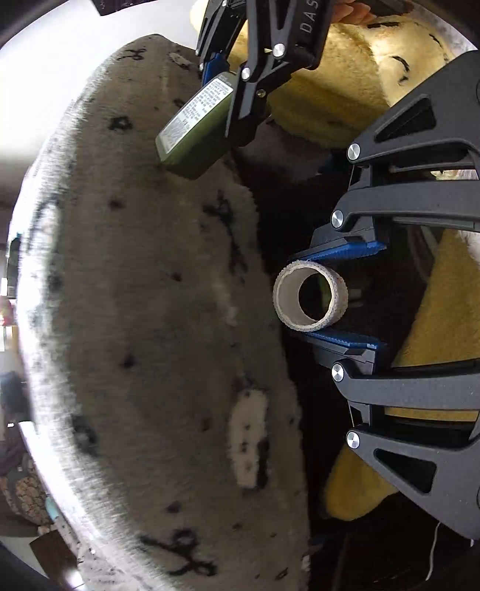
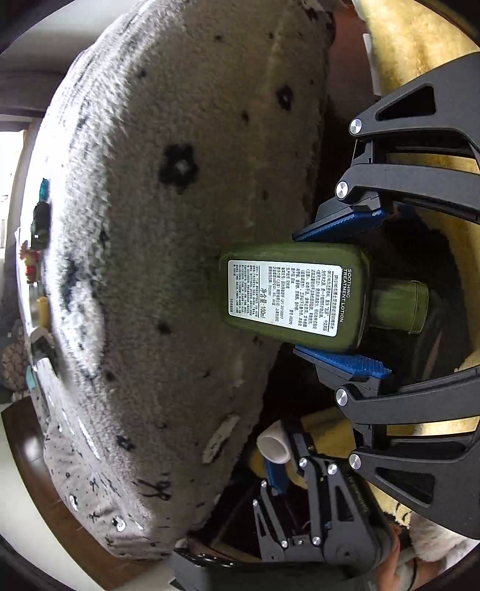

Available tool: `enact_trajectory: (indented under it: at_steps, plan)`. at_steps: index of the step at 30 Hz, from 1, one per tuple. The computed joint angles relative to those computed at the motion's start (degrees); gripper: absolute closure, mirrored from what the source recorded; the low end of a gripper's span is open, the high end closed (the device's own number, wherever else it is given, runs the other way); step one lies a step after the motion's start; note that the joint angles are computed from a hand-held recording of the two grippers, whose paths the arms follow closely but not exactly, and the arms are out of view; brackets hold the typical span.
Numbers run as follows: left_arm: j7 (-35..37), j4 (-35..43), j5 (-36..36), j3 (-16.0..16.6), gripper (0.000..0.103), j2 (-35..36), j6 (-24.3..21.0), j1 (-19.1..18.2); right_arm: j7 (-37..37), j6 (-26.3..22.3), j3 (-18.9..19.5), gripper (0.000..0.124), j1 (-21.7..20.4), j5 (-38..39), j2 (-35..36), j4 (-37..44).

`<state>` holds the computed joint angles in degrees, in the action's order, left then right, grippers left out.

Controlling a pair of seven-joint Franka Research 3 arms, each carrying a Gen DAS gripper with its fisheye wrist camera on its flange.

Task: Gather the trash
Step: 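Carry the lotion bottle and tape roll down over the bin, then open both tools to drop the lotion bottle and tape roll into the bin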

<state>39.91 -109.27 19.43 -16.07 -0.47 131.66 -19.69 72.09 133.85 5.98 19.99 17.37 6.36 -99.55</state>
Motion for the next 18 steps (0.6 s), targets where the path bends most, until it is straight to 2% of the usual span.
enact_trajectory:
  at_steps: [8,18]
  plan:
    - [4.53,-0.79,-6.78,0.19,0.072,1.73,-0.48,0.14,1.69,-6.43,-0.13,0.069,-0.11,-0.13,2.70,2.32]
    - [9.22,0.37,-11.82,0.14,0.071,4.19,0.09,0.25,1.48,-9.09,-0.17,0.068,-0.12,-0.28,3.70,2.98]
